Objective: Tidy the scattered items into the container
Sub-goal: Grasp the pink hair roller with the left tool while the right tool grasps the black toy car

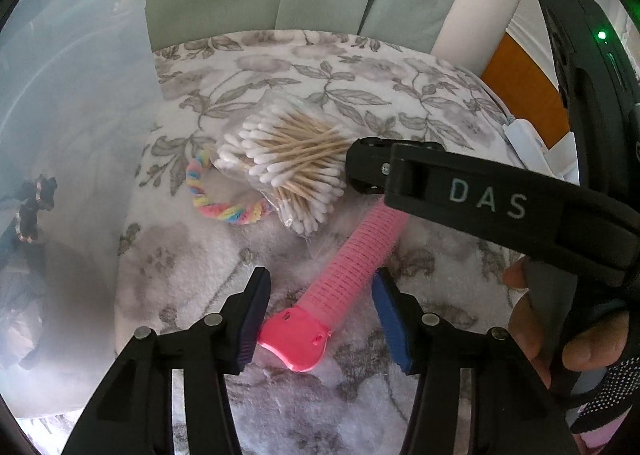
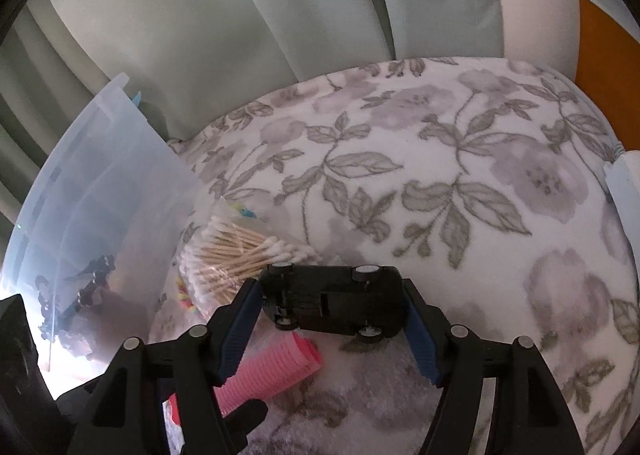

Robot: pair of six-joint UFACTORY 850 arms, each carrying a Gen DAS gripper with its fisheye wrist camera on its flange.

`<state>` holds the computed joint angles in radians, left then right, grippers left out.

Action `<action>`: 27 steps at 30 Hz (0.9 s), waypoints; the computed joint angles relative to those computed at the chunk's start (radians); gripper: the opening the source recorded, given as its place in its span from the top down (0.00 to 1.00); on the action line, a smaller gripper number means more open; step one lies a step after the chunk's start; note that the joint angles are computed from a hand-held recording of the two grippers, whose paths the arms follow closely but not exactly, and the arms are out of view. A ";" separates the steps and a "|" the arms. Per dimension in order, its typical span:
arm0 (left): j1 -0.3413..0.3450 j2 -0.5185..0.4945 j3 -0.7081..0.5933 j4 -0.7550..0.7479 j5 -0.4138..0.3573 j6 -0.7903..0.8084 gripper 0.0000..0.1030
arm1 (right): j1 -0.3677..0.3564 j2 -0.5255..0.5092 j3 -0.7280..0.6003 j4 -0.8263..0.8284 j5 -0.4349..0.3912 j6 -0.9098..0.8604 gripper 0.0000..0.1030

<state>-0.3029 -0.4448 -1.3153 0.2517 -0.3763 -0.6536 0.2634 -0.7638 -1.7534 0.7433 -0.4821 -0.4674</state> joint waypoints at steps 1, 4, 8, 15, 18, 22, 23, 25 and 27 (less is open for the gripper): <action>0.000 0.000 0.000 0.000 0.000 0.000 0.47 | 0.000 0.000 0.000 0.001 0.000 0.002 0.30; -0.001 -0.001 -0.002 -0.001 -0.005 0.002 0.47 | -0.006 0.000 0.002 0.046 -0.016 -0.017 0.33; 0.000 -0.001 -0.004 -0.004 -0.013 0.004 0.47 | -0.017 0.015 0.028 0.133 -0.024 -0.066 0.34; -0.005 0.001 -0.005 0.010 -0.030 -0.008 0.48 | -0.031 0.076 0.107 0.243 -0.012 -0.134 0.55; -0.007 -0.001 -0.008 -0.003 -0.038 0.009 0.50 | -0.035 0.088 0.121 0.214 -0.014 -0.084 0.61; -0.007 0.004 -0.002 -0.019 -0.037 0.018 0.53 | -0.046 0.113 0.160 0.257 -0.019 -0.125 0.64; -0.008 0.005 -0.001 -0.020 -0.039 0.016 0.55 | -0.047 0.118 0.167 0.270 -0.018 -0.139 0.65; -0.011 0.008 -0.001 -0.018 -0.044 0.013 0.57 | -0.050 0.125 0.173 0.287 -0.021 -0.156 0.72; -0.016 0.012 0.000 -0.015 -0.049 0.013 0.61 | -0.052 0.137 0.186 0.331 -0.024 -0.200 0.76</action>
